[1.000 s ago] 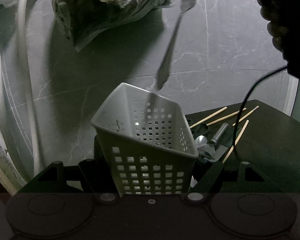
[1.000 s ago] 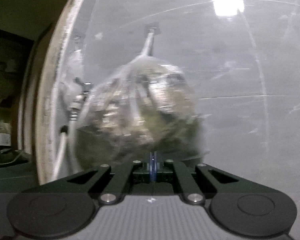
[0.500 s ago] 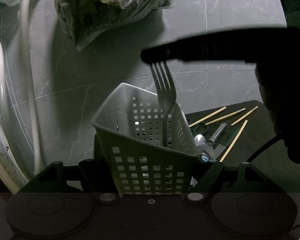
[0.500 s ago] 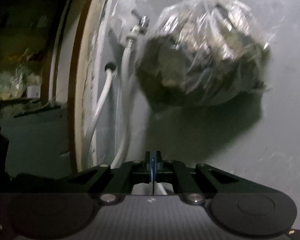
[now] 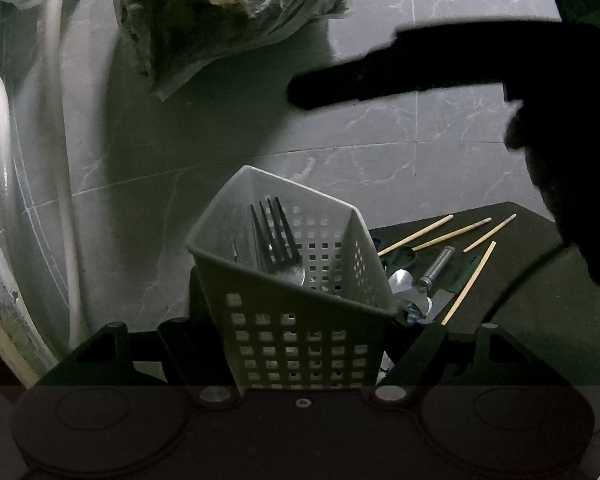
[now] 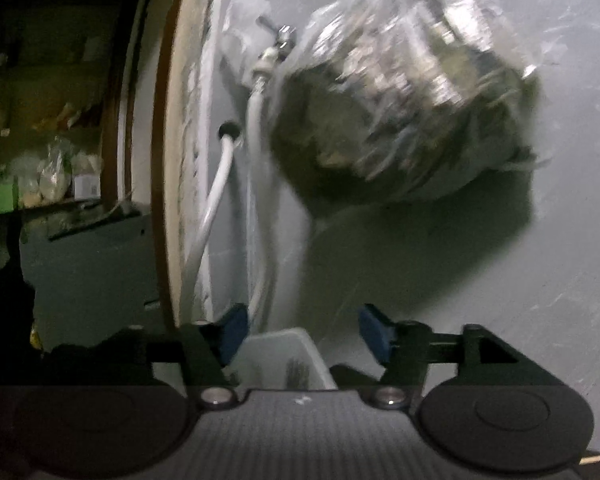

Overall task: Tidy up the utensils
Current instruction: 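Reach into the pile and grasp a silver spoon with the right tool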

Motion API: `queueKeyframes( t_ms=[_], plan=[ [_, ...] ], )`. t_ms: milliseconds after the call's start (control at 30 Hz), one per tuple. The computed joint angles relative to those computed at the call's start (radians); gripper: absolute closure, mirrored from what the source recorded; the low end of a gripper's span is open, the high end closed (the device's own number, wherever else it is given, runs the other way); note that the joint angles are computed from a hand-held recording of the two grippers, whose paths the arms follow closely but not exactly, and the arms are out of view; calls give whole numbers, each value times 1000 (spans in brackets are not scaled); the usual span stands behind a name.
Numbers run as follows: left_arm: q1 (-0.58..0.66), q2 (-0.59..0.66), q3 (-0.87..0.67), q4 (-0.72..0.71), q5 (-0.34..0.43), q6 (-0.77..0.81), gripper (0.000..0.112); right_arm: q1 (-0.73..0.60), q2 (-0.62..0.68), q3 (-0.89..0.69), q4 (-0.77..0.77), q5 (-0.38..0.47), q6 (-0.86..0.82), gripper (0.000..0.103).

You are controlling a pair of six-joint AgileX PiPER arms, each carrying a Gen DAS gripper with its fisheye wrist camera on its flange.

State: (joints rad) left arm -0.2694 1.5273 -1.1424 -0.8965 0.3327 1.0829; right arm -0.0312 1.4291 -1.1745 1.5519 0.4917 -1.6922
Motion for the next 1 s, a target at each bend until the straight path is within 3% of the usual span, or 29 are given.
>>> queueKeyframes(
  t_ms=[67, 133, 467, 567, 767, 1000],
  plan=[
    [6, -3, 2, -3, 7, 6, 36, -49, 48, -63, -35, 50, 17, 6],
    [11, -10, 5, 4, 14, 3, 36, -91, 112, -140, -90, 89, 42, 1],
    [18, -29, 5, 89, 29, -87, 36, -83, 566, -720, -732, 218, 704, 0],
    [14, -29, -3, 120, 32, -123, 36, -61, 657, -826, -873, 256, 868, 0],
    [14, -23, -16, 144, 42, -152, 36, -23, 804, -1003, -1018, 319, 1023, 0],
    [15, -18, -26, 159, 47, -171, 36, -29, 903, -1118, -1024, 350, 1080, 1]
  ],
)
